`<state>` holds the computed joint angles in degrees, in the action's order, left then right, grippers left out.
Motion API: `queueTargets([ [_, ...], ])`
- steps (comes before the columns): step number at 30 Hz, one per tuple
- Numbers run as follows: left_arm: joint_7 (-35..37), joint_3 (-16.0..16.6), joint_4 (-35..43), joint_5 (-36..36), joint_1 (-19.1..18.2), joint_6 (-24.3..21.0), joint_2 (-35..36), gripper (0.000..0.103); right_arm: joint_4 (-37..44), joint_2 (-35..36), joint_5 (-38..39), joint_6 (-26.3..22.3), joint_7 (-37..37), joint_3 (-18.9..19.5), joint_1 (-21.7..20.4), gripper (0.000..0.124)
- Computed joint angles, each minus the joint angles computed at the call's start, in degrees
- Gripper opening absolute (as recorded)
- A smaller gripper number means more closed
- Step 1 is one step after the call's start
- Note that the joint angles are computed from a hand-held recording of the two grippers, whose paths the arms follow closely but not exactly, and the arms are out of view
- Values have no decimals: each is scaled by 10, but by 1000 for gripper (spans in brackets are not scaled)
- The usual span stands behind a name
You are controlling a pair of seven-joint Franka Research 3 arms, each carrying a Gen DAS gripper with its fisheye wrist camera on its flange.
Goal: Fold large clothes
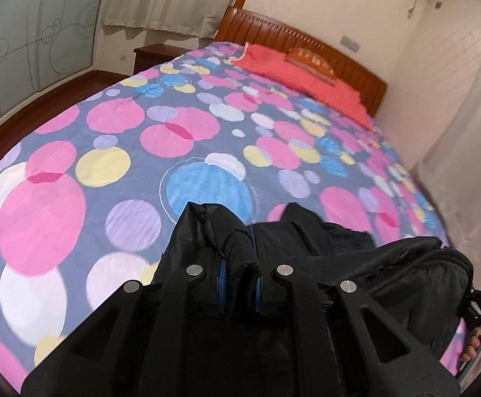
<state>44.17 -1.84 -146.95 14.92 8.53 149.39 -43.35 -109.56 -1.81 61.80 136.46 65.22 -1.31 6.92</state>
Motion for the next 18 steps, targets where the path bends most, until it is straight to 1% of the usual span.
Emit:
queueTargets([
  [3, 2, 2, 16, 5, 9, 14, 56, 11, 37, 56, -56, 18, 38, 11, 6, 12],
  [4, -1, -1, 20, 11, 16, 20, 80, 12, 46, 74, -72, 23, 49, 15, 7, 12],
  [6, -6, -10, 22, 24, 25, 26, 99, 12, 57, 101, -97, 31, 63, 22, 7, 12],
  [9, -19, -31, 25, 61, 42, 27, 125, 12, 56, 117, -103, 49, 61, 34, 4, 13],
  [11, -27, -33, 24, 73, 43, 30, 132, 13, 54, 118, -89, 49, 50, 39, -2, 17],
  [12, -27, -30, 25, 73, 39, 31, 133, 17, 54, 116, -87, 45, 48, 40, -4, 18],
  [14, -16, -10, 17, 57, 26, 43, 126, 21, 56, 111, -85, 27, 41, 40, -9, 27],
  [15, -2, 5, 12, 39, 13, 47, 117, 28, 56, 107, -82, 19, 38, 39, -12, 29],
  [16, 7, 13, 11, 28, 7, 50, 113, 37, 58, 105, -79, 13, 36, 38, -14, 34],
  [17, 16, 20, 8, 18, 2, 53, 105, 42, 54, 97, -68, 8, 29, 37, -17, 42],
  [18, 23, 25, 3, 9, 1, 55, 91, 52, 48, 88, -59, 7, 23, 35, -19, 48],
])
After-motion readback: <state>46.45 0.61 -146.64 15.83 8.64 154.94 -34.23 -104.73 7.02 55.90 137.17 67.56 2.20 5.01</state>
